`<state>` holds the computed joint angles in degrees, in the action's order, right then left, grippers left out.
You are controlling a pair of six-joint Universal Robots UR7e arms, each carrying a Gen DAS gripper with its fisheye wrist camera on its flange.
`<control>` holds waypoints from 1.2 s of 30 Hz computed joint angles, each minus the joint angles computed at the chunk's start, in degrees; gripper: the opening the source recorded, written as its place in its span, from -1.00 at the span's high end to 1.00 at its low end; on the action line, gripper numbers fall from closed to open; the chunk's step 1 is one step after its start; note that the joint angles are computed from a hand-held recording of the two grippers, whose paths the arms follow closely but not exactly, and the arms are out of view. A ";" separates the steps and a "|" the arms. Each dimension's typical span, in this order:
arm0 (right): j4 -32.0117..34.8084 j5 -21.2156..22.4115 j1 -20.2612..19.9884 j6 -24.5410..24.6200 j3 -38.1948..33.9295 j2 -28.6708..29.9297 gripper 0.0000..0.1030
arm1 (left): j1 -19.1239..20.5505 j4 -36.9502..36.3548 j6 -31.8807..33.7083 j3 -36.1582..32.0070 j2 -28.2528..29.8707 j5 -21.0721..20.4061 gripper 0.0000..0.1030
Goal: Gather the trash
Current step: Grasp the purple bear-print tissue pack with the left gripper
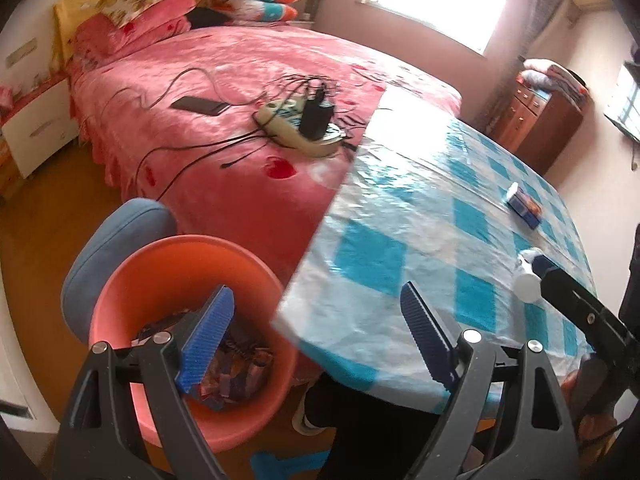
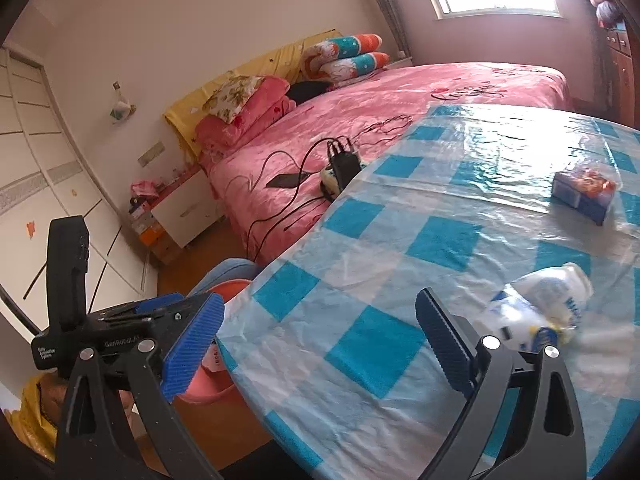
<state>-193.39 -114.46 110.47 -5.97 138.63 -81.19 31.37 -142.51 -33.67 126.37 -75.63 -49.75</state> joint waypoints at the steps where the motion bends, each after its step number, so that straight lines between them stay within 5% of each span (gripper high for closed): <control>1: 0.19 0.30 -0.41 -0.16 0.23 -0.76 -0.85 | -0.40 0.01 0.25 -0.18 0.41 -0.12 -0.67; 15: 2.65 1.46 -4.17 -0.10 3.15 -9.77 -0.86 | -5.09 4.61 0.32 -3.06 6.30 -0.62 -0.67; 27: 4.79 6.80 -13.29 2.34 6.25 -25.18 -0.86 | -8.29 3.72 5.02 -8.65 13.90 -2.46 -0.67; 31: 5.44 8.17 -18.15 3.05 7.10 -30.99 -0.86 | -7.98 1.46 7.73 -13.66 18.42 -6.16 -0.67; 36: 6.49 11.96 -25.61 3.62 8.21 -37.91 -0.86 | -5.97 -0.30 5.13 -22.69 25.80 -15.99 -0.67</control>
<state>-186.90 -102.51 84.86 -2.35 146.84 -119.10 25.40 -142.81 -28.54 103.68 -49.83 -65.74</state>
